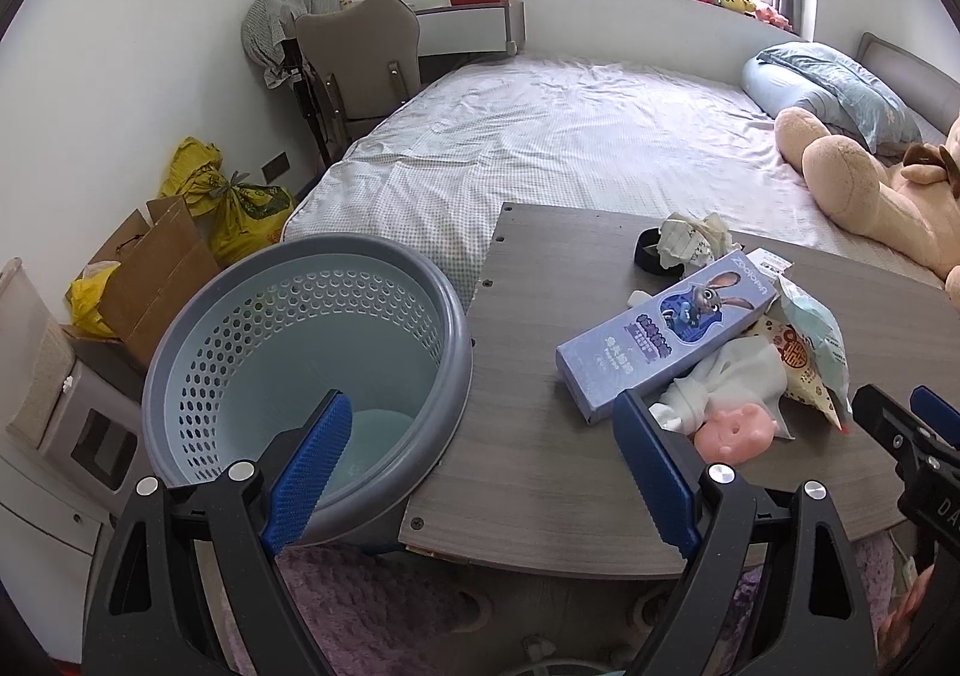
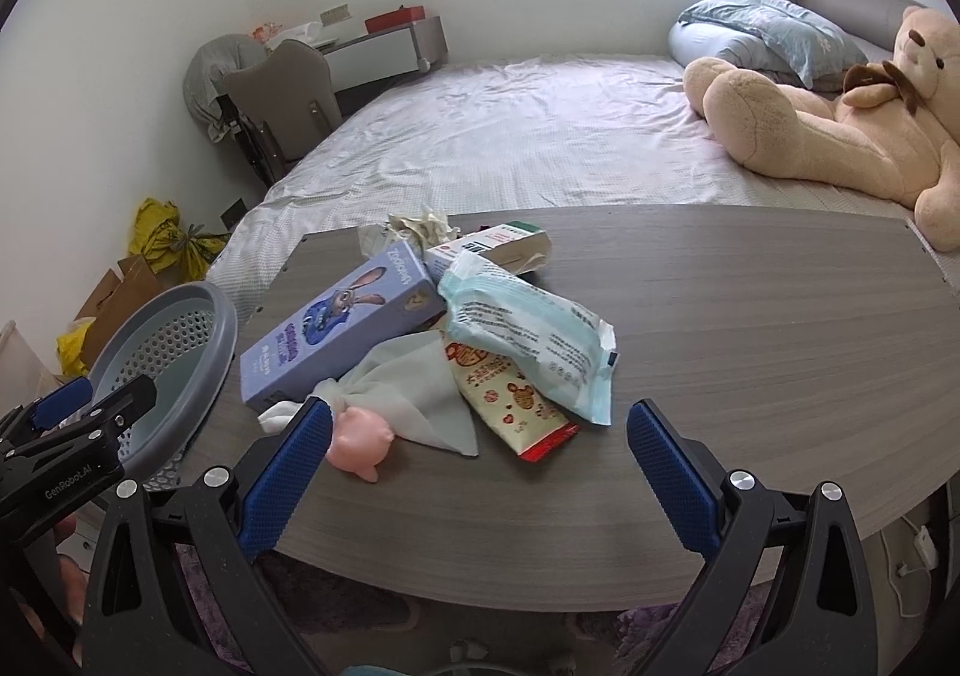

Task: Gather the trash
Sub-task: 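Move both tools toward the trash pile on the table, then grasp the light-blue wet-wipe packet with the right gripper and lift it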

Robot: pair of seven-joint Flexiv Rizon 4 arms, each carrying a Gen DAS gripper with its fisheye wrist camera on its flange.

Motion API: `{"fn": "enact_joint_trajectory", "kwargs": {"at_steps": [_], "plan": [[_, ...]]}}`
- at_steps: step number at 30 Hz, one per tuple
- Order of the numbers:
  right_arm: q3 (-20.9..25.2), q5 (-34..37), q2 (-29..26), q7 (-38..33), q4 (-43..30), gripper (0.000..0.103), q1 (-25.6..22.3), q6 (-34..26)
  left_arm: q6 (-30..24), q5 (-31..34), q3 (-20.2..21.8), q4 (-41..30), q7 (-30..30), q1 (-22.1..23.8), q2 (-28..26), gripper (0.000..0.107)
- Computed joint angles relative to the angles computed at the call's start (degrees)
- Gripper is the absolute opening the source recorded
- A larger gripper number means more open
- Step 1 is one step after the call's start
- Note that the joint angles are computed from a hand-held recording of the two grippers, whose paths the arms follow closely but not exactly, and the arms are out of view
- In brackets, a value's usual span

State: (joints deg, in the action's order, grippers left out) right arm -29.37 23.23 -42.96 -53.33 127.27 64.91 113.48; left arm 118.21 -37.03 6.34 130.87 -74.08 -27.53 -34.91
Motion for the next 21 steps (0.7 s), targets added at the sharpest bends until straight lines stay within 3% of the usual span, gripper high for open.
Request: {"fn": "enact_joint_trajectory", "kwargs": {"at_steps": [3,9,17,21], "plan": [[3.23,-0.86,0.19,-3.22,-1.37,0.097,-4.96,-0.13,-1.25,-0.02,0.13,-1.03,0.34,-0.03,-0.67,0.085],[10.74,-9.75,0.24,-7.59,-3.94,0.097,-16.69,0.7,-3.18,0.21,1.17,-2.97,0.39,-0.63,-1.78,0.085],[25.58,-23.13,0.86,-14.47,-7.21,0.097,-34.95,-1.6,-5.47,-1.51,4.14,-5.55,0.42,-3.49,-3.14,0.085],[27.86,-27.21,0.64,-16.45,-8.53,0.097,-39.05,-4.02,-7.64,-2.04,6.13,-7.1,0.63,-5.09,-3.83,0.085]]}}
